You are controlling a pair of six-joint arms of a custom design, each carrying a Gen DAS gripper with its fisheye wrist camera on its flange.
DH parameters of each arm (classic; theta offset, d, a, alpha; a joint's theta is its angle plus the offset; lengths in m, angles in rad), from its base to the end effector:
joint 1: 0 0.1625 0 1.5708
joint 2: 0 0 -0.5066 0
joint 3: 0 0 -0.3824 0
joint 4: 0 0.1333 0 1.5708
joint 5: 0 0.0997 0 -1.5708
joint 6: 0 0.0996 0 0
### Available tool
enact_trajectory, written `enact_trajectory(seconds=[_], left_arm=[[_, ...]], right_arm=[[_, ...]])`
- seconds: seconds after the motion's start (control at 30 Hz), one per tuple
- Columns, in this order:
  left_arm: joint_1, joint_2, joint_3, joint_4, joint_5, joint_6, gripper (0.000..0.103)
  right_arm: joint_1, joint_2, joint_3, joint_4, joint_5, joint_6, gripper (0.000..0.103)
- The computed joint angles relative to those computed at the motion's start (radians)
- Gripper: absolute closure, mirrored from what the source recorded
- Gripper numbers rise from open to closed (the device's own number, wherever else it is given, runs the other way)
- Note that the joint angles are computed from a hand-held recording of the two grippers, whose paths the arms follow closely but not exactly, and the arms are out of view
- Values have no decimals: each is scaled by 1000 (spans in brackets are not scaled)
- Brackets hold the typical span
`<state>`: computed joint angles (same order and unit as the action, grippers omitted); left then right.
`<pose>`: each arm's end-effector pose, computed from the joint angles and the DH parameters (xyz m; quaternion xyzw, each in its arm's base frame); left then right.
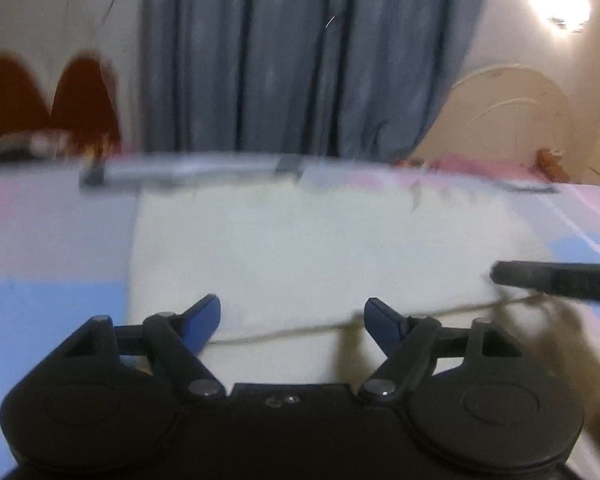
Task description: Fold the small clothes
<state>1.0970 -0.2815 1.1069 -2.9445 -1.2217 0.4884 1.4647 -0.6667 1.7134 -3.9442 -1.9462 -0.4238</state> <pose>-0.2525 -0.8593 -0.0057 0.3970 0.8622 -0.2654 0.1691 0.0217 -0.7098 0.2191 0.0090 -0.7825 0.5453 0.3003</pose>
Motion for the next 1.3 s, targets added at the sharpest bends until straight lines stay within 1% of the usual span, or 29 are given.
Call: enact_trajectory(seconds=[0.03,0.1,0.13,0.17,0.23,0.27,0.37,0.43,0.5,0.57,0.6,0.63,0.67,0.7,0.73,0.77,0.8,0.83,0.87,0.9,0.97,1.03,1.07,1.1,1.13,1.17,1.2,1.23,1.3], left_arm=[[12,-9,10,-13,-26,1,26],[23,-37,42,-26,-37,-10,26],[27,-45,53,-43,-44,-4,27],[28,-45,56,-72,-57,7,25],[17,-18,13,-93,-57,44,23],[10,4,-23,-83,-55,63,23],[-6,96,-199,9,-31,109,23],[-7,152,-313,82,3,104,24],[4,198,-421,145,20,76,23],[20,221,-484,186,37,29,22],[34,219,-497,203,11,-19,22],[47,206,-484,201,-30,-61,22],[56,199,-480,200,-56,-96,22],[59,192,-472,196,-59,-109,22],[59,191,-471,194,-56,-112,22],[53,189,-461,181,-37,-109,24],[38,176,-425,151,2,-99,25],[28,157,-371,104,12,-86,24],[22,131,-308,54,-13,-72,22],[17,96,-223,-5,-50,-55,18],[3,61,-117,-73,-77,2,17],[-13,53,-54,-104,-59,64,18],[-16,52,-43,-86,-39,78,23],[-23,62,-46,-71,19,91,28],[-25,62,-35,-90,38,106,27],[-26,54,-16,-113,41,106,28],[-28,40,8,-138,45,100,29],[-29,29,31,-165,40,98,29],[-26,3,86,-222,7,102,25]], right_arm=[[2,12,-17,15,-32,-21,85],[-2,18,-20,-44,-98,-17,103],[-5,18,-18,-89,-132,-4,103],[-13,10,-9,-115,-125,24,103],[-30,-4,-6,-112,-61,80,103],[-27,6,-32,-105,-51,65,103],[-10,39,-128,19,8,37,103],[4,71,-202,97,20,-1,103],[7,87,-254,182,40,-17,103],[6,103,-304,264,35,-47,103],[0,105,-312,275,41,-74,103],[-8,105,-324,277,51,-81,103],[-10,105,-319,237,24,-74,103],[-10,109,-323,188,-30,-64,103],[-17,111,-330,181,-42,-37,103],[-31,87,-303,201,-12,10,103],[-37,66,-275,212,7,23,103],[-32,57,-266,212,-11,6,103],[-23,50,-251,193,-32,-17,103],[-21,38,-218,154,-18,-39,103],[-17,22,-160,104,-14,-75,92],[-18,21,-115,52,-22,-105,51],[-22,21,-95,29,-21,-122,48],[-24,24,-83,0,-45,-137,49],[-27,27,-76,-24,-75,-144,49],[-33,19,-59,-45,-82,-133,52],[-33,9,-37,-66,-86,-119,61],[-30,1,-22,-89,-96,-110,65],[-30,-20,30,-143,-59,-109,65]])
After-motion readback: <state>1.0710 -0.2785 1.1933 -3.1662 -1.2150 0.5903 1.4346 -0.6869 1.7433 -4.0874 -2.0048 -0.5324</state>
